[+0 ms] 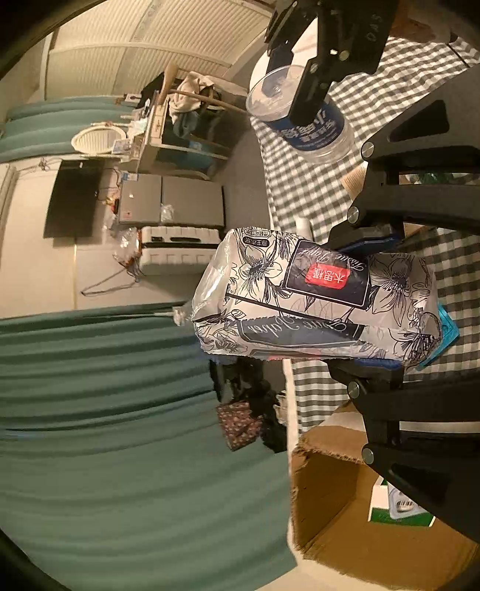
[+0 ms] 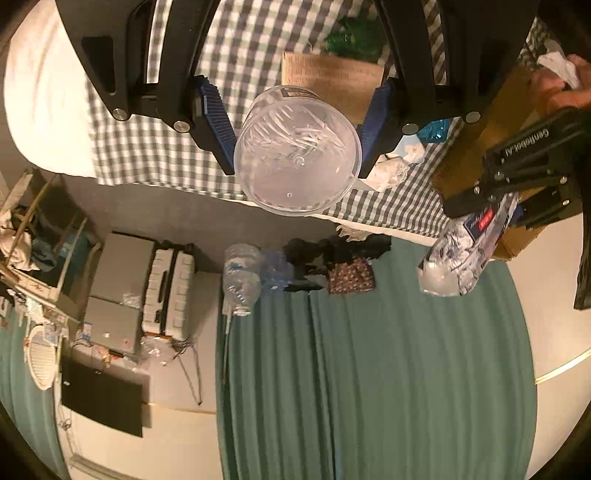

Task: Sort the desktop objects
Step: 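Carry the tissue pack and the swab cup with both tools toward the cardboard box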

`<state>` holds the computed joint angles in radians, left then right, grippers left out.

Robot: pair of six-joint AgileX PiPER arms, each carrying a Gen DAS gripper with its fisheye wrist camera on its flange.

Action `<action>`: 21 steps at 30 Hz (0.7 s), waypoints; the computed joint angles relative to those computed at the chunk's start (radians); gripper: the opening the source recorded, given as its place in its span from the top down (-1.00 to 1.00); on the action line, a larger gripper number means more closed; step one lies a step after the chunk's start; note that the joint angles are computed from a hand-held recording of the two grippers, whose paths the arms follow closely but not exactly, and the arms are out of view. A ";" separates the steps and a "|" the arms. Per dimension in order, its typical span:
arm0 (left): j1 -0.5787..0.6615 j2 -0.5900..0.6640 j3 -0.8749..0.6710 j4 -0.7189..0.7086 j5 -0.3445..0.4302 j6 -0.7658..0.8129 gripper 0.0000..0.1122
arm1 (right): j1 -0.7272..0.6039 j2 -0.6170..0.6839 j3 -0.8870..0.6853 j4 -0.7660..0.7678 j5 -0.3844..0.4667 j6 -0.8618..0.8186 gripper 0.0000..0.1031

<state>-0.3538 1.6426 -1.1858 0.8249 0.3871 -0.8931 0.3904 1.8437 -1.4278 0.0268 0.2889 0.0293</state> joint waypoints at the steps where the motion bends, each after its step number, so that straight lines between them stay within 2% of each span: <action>1: -0.006 -0.015 0.010 0.007 0.002 -0.006 0.24 | 0.004 -0.021 0.022 -0.039 -0.005 0.041 -0.22; 6: -0.023 -0.088 0.044 -0.023 0.001 0.018 0.24 | 0.045 -0.134 0.153 -0.380 -0.029 0.366 -0.22; 12: -0.049 -0.176 0.065 -0.027 0.027 0.015 0.24 | 0.069 -0.260 0.281 -0.583 -0.031 0.603 -0.21; 16: -0.067 -0.235 0.075 -0.074 0.042 0.069 0.24 | 0.089 -0.334 0.322 -0.605 0.012 0.651 -0.21; 18: -0.073 -0.242 0.066 -0.179 0.052 0.201 0.24 | 0.112 -0.376 0.341 -0.661 0.050 0.715 -0.22; 21: -0.083 -0.260 0.062 -0.224 0.068 0.266 0.24 | 0.156 -0.413 0.352 -0.764 0.111 0.811 -0.21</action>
